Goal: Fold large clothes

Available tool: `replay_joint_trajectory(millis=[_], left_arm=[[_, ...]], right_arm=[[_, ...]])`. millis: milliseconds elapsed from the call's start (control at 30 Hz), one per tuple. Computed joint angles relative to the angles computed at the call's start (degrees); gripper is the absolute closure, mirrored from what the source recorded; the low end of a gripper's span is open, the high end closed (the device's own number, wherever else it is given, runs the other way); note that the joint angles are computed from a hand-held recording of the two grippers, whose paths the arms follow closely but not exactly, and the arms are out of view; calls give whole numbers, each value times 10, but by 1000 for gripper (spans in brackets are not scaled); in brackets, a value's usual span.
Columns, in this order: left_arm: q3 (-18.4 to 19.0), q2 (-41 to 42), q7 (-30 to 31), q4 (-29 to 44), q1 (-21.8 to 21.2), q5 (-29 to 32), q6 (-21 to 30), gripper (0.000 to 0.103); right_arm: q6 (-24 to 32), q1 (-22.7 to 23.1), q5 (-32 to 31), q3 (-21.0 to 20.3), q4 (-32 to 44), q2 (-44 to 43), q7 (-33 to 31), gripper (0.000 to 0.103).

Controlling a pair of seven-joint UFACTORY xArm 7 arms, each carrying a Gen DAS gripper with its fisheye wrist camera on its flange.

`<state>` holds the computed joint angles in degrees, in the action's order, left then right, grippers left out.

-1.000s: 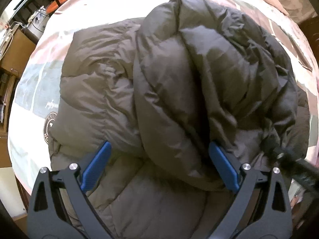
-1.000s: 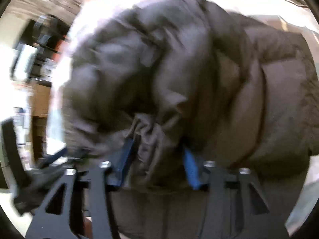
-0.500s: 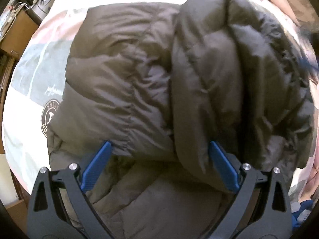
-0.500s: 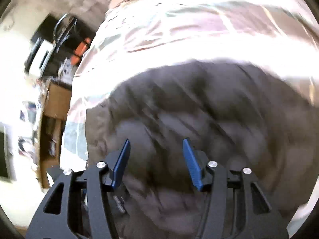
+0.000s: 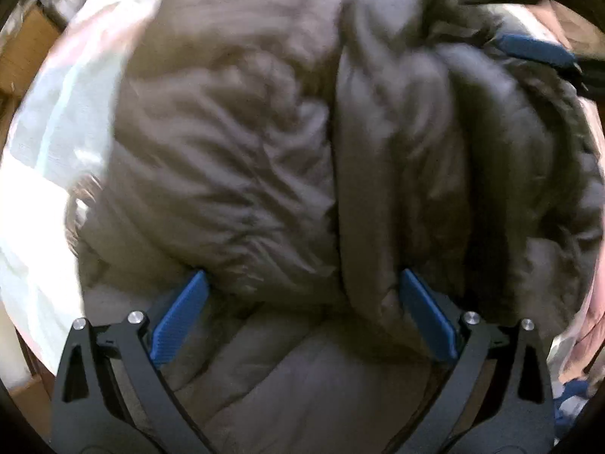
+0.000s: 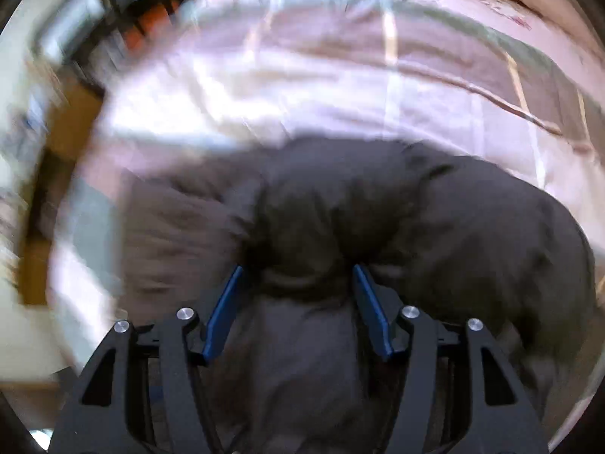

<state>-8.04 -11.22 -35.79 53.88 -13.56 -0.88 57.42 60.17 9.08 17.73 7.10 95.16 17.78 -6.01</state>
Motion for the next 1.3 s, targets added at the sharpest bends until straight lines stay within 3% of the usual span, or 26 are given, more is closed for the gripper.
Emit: replay_joint_trajectory(millis=[67,133,233,267,333,367,433,533,600,667,733,767,867,933,1033,1133,1300], left_arm=[[-3,-12,4,11,3,30,-4,2],[-1,-8,13,22,4,32,-17,2],[-5,49,17,68,2,40,22,2],[-3,63,25,85,0,30,35,2],[-5,50,20,74,-6,27,15,2],[-8,45,16,71,-9,33,8,2],[-13,54,12,72,-16,36,12,2],[-14,102,17,101,-28,18,62,2],[-13,93,18,98,-33,10,66,2],[-15,51,11,73,-36,37,59,2],[-22,14,-1,52,-36,71,88,2],[-23,-12,-2,30,-35,82,114,2],[-12,-91,13,-45,-22,78,168,2],[1,-133,27,-90,-8,63,212,2],[17,-218,29,-170,16,36,236,2],[7,-236,23,-205,27,29,254,2],[5,-223,-10,-256,26,-25,275,2]], right_arm=[[-54,3,-49,-36,-62,-51,31,38],[-34,-14,-80,-49,-71,-40,68,38],[29,-79,9,-46,-85,-7,85,39],[35,-81,27,-51,-86,-13,86,40],[-7,-84,97,-67,-131,-75,38,39],[-45,-114,115,-39,-165,-110,17,32],[-54,-102,81,-51,-194,-138,27,22],[40,-98,-6,-44,-176,-83,34,22],[45,-98,16,-55,-191,-105,16,22],[41,-115,74,-65,-219,-154,-29,22],[41,-134,106,-91,-276,-235,-71,18],[52,-144,91,-106,-299,-269,-72,12],[115,-177,17,-151,-354,-323,-52,10],[163,-229,-84,-153,-394,-345,-24,10],[213,-255,-111,-188,-432,-362,-13,10],[203,-258,-119,-183,-470,-399,-25,10],[201,-179,-29,-143,-511,-428,-63,10]])
